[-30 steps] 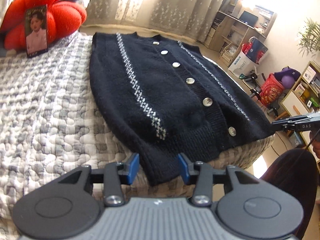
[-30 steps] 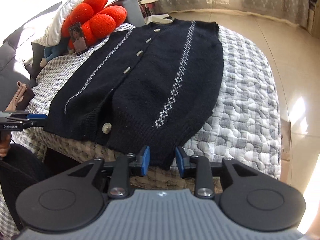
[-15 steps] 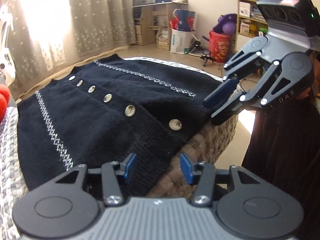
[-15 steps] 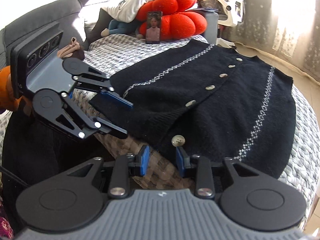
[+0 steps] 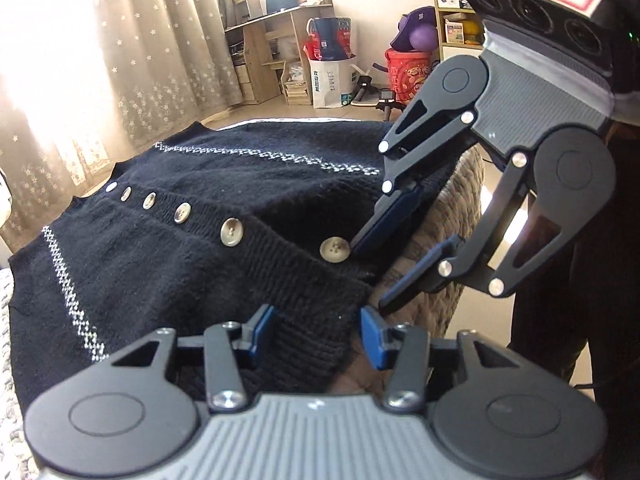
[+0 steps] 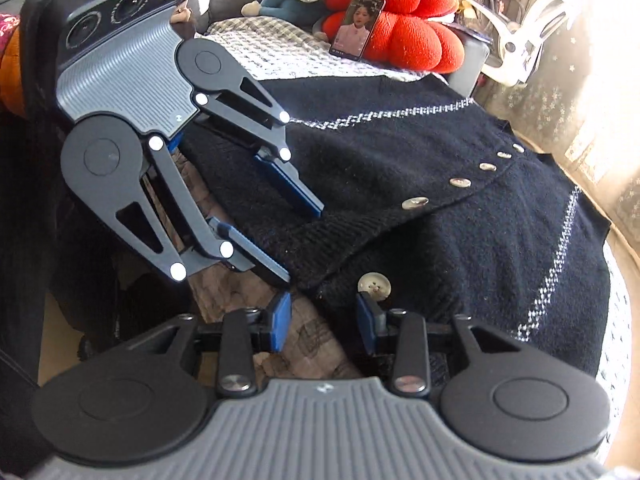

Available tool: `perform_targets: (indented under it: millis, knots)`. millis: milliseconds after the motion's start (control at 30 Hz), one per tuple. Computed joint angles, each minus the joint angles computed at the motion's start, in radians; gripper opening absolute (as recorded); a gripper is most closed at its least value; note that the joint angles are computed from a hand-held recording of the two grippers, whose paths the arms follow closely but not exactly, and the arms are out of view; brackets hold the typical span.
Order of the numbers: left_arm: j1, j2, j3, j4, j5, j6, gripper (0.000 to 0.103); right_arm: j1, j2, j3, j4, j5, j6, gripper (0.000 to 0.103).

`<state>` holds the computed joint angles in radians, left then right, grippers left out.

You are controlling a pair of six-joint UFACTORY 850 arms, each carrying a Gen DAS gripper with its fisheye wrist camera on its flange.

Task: Fold clothes

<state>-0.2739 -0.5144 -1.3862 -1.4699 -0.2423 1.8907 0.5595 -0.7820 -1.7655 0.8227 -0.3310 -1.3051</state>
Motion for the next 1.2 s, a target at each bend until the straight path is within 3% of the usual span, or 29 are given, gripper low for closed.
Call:
perform_targets:
  millis: [100, 133, 167, 200, 300, 400, 633, 800, 1100, 1200]
  knots:
    - [0.028, -0.005, -0.014, 0.035, -0.08, -0.132, 0.024, -0.014, 0.002, 0.004, 0.093, -0.015, -0.041, 0.03]
    - [0.036, -0.008, -0.022, 0.05, -0.104, -0.185, 0.02, -0.019, 0.002, 0.004, 0.114, -0.019, -0.04, 0.024]
    - [0.043, -0.012, -0.03, 0.065, -0.119, -0.235, 0.008, -0.02, 0.001, 0.001, 0.126, -0.016, -0.034, 0.021]
    - [0.049, -0.017, -0.037, 0.075, -0.135, -0.278, 0.004, -0.022, 0.0, -0.002, 0.138, -0.014, -0.028, 0.02]
    - [0.067, -0.032, -0.061, 0.088, -0.179, -0.381, 0.004, -0.026, -0.003, -0.01, 0.171, -0.007, -0.01, 0.016]
    - [0.078, -0.037, -0.066, 0.047, -0.212, -0.405, 0.003, -0.027, -0.006, -0.016, 0.191, -0.028, -0.023, 0.004]
    - [0.088, -0.035, -0.062, -0.073, -0.273, -0.333, 0.003, -0.038, -0.001, -0.009, 0.34, -0.105, -0.145, 0.003]
    - [0.092, -0.051, -0.082, -0.098, -0.316, -0.293, 0.003, -0.028, -0.019, -0.039, 0.236, -0.122, -0.051, 0.003]
    - [0.084, -0.132, -0.195, 0.101, -0.364, -0.499, 0.003, -0.018, -0.041, -0.07, 0.128, -0.145, 0.06, 0.005]
    - [0.095, -0.16, -0.229, 0.154, -0.399, -0.603, 0.003, -0.024, -0.031, -0.066, 0.114, -0.169, 0.074, 0.01]
